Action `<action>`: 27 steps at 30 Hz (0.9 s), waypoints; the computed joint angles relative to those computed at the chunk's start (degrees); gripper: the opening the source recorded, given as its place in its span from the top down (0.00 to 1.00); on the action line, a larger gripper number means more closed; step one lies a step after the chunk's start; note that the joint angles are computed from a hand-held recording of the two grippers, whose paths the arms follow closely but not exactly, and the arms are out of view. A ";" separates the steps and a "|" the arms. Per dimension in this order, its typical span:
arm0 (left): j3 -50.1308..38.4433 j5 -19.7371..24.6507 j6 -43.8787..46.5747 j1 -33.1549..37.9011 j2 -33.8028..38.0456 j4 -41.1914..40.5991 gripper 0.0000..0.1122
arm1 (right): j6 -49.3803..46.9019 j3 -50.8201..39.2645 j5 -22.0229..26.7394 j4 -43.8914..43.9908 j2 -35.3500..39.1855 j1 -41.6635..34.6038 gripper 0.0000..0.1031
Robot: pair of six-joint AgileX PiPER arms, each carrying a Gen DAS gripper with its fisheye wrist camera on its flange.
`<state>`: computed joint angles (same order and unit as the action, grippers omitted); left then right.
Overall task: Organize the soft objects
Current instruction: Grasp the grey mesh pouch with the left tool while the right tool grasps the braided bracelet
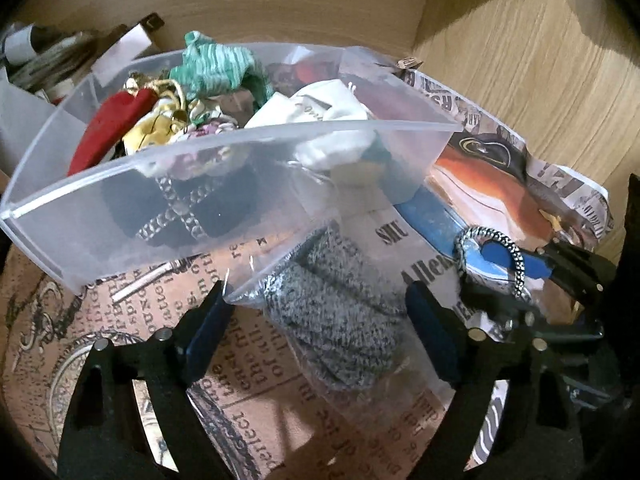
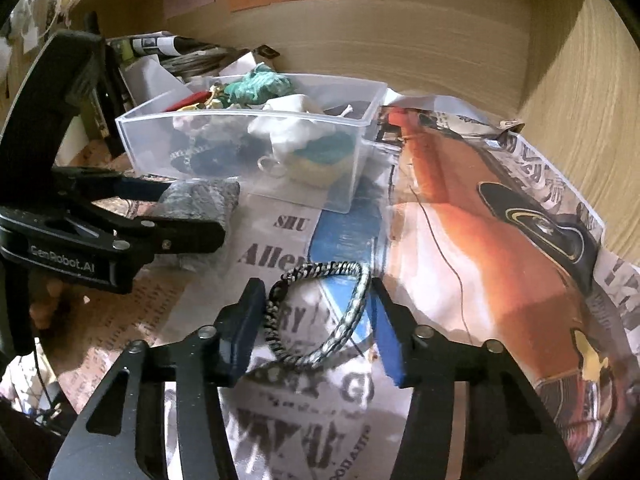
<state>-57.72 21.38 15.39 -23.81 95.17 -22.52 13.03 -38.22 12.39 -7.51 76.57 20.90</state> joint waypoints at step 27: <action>4.98 0.50 17.93 6.28 -16.72 -16.19 0.78 | -9.19 -7.69 -0.89 6.69 -3.92 -1.57 0.88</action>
